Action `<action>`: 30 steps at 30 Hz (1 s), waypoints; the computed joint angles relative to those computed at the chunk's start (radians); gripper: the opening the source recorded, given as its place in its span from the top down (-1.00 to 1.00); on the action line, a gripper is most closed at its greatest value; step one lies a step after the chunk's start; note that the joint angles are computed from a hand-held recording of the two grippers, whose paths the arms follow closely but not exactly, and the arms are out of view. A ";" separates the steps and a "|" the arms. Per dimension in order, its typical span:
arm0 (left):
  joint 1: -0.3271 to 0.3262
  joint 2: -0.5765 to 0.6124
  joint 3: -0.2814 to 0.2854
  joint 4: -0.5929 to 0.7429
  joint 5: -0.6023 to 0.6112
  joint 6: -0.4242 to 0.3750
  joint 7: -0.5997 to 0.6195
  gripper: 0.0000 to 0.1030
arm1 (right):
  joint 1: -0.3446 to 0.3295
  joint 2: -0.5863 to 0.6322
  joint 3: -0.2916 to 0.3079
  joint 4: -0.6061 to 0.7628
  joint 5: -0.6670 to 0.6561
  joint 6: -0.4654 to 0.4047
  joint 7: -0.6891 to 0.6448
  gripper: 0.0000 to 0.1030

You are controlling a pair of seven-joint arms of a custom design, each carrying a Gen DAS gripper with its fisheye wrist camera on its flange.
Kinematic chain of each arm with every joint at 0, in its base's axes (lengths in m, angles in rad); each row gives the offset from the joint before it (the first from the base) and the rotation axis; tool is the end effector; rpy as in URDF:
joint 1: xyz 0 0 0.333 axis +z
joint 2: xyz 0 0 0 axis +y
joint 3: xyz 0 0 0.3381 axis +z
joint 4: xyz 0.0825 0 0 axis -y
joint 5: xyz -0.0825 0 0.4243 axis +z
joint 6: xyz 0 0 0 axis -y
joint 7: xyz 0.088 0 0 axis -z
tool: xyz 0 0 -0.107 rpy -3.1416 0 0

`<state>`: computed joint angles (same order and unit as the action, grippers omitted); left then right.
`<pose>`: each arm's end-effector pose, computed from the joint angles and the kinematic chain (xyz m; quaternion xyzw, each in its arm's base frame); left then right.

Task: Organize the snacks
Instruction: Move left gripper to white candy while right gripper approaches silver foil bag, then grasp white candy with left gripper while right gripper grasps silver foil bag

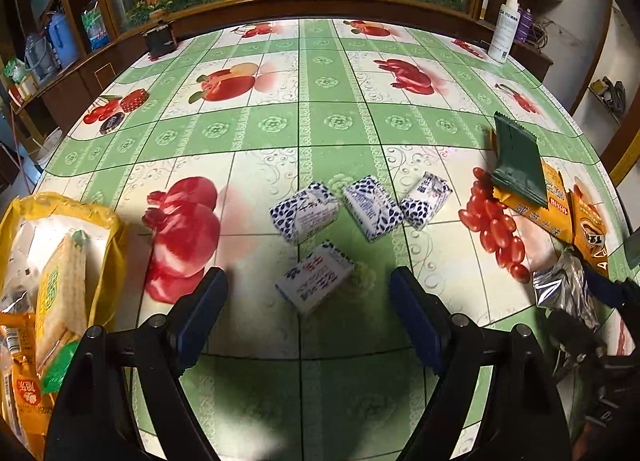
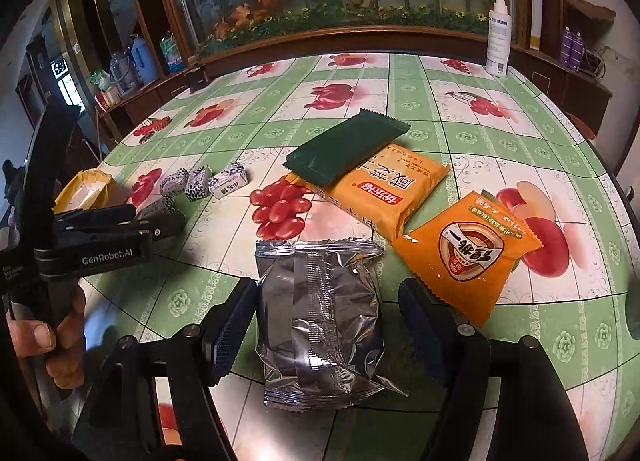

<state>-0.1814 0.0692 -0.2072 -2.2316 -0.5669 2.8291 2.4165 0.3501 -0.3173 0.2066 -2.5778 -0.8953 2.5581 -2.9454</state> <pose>0.5673 -0.2016 0.3896 -0.3880 0.8728 -0.2671 0.1279 0.3896 0.2545 0.3892 -0.4756 0.8117 -0.2515 0.2272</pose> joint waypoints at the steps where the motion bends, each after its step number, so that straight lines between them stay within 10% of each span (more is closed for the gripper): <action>1: 0.001 0.001 -0.005 0.000 -0.024 0.004 0.021 -0.57 | 0.002 0.004 -0.006 0.001 0.011 0.005 -0.012 -0.46; 6: 0.003 -0.019 -0.014 -0.006 -0.136 -0.024 0.120 0.69 | 0.014 0.026 0.000 0.030 0.036 -0.062 -0.063 -0.21; 17: 0.022 -0.156 0.037 -0.098 -0.317 -0.124 0.211 0.70 | 0.016 -0.031 0.017 -0.007 -0.024 -0.017 0.007 -0.19; 30: 0.014 -0.381 0.115 -0.267 -0.400 -0.013 0.267 0.69 | 0.054 -0.019 0.074 0.069 -0.110 0.022 0.067 -0.19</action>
